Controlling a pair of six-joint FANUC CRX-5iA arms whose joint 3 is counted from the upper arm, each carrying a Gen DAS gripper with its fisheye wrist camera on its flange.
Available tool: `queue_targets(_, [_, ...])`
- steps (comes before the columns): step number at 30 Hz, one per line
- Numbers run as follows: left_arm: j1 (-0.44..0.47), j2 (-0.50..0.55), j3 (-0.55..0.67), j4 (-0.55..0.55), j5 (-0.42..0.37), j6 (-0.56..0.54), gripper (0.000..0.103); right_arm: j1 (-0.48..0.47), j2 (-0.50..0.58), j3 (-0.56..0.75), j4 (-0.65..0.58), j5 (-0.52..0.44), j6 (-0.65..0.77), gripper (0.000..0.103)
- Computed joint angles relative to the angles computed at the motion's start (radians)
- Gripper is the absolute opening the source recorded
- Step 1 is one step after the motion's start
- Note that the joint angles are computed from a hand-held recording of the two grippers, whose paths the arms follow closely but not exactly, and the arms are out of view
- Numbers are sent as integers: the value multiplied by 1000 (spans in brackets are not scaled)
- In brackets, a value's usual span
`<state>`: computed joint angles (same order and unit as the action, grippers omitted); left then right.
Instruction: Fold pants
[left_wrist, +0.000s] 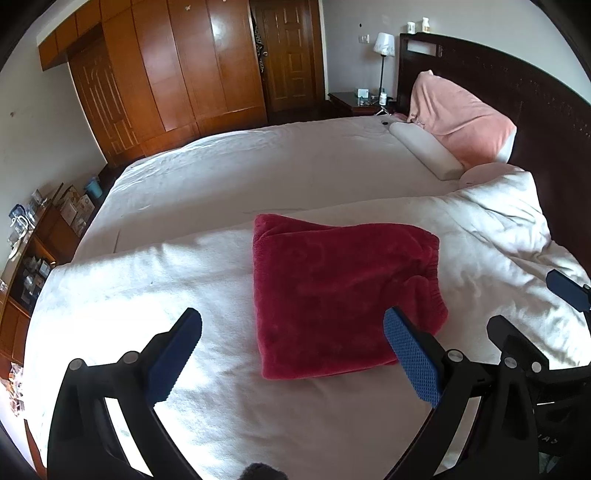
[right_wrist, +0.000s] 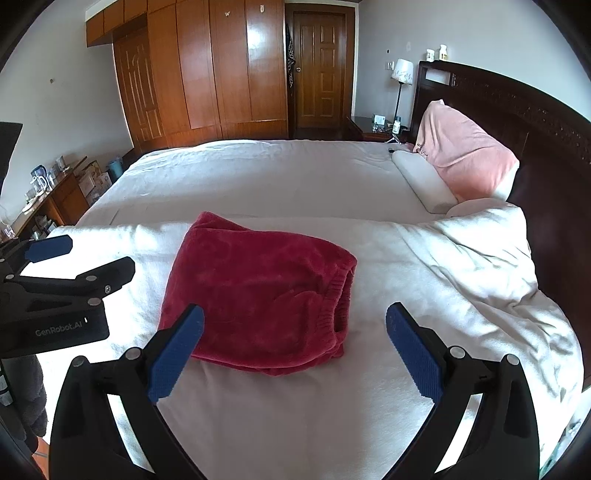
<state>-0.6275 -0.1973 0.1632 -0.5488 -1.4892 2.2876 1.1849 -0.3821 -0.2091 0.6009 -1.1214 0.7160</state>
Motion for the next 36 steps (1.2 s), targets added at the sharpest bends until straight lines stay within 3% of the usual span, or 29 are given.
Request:
queue_targets(7, [58,-21,-34,62,34,-40,98,18,21,12,21,-17,-23,100])
queue_targets(23, [108,-63,-83,88,76,-100,98,39,50,23,35,-39,-61,100])
queue_targets(30, [75,-81,-99,35,109,-105,98,36,63,30,35,-40,-68,100])
queue_targets(36, [96,-78,-107,61,120,-118,98,35,69,31,33,-48,-67,100])
